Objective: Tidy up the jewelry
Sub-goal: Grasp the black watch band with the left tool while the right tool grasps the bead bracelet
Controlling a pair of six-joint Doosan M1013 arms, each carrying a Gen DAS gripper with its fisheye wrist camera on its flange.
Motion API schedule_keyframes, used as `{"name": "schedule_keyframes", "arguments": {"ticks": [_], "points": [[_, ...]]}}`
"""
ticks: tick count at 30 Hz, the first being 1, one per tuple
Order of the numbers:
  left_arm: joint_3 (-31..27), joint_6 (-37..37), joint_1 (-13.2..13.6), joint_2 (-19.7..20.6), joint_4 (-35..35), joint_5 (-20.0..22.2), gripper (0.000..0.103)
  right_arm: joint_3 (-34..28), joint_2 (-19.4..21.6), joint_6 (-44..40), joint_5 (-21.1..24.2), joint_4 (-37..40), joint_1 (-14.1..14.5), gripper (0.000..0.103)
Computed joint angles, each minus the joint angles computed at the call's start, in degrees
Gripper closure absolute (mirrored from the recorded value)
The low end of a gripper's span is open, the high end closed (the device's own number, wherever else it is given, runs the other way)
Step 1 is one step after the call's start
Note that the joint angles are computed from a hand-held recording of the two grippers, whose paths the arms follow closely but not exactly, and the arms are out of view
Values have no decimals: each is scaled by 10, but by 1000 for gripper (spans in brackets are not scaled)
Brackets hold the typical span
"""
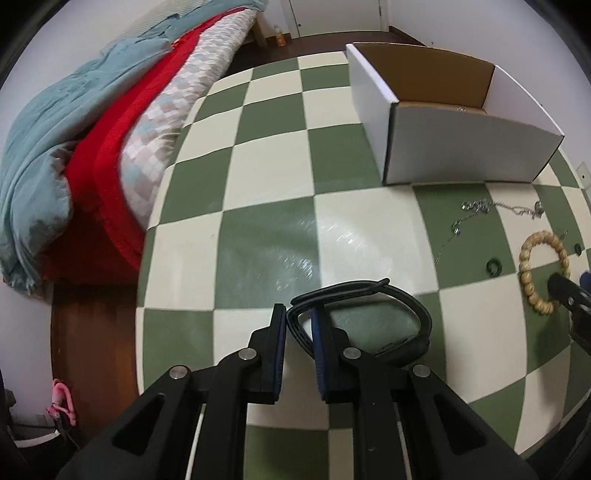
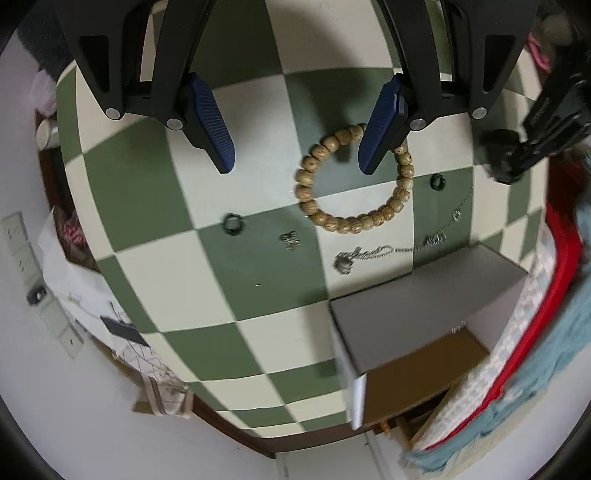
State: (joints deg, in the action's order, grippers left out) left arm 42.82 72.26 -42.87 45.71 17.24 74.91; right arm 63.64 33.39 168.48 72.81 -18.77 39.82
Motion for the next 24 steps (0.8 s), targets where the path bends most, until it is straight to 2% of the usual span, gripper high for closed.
{"name": "schedule_keyframes", "arguments": {"ticks": [2, 3, 5, 7, 10, 18, 24], "points": [[11, -2, 1, -6, 0, -5, 92, -36, 25, -30, 53, -21, 6, 34], [14, -4, 1, -6, 0, -6, 92, -46, 32, -41, 67, -28, 9, 39], [17, -7, 1, -7, -1, -6, 92, -53, 36, -45, 64, -42, 13, 51], [18, -10, 2, -8, -1, -7, 92, -62, 41, -50, 66, -47, 15, 74], [19, -13, 1, -9, -1, -8, 93, -72, 47, -56, 71, -49, 17, 91], [19, -17, -1, -18, -2, -24, 98, -62, 39, -56, 55, -42, 16, 93], [6, -9, -2, -26, -21, -46, 102, -57, 23, -43, 38, -67, 24, 93]]}}
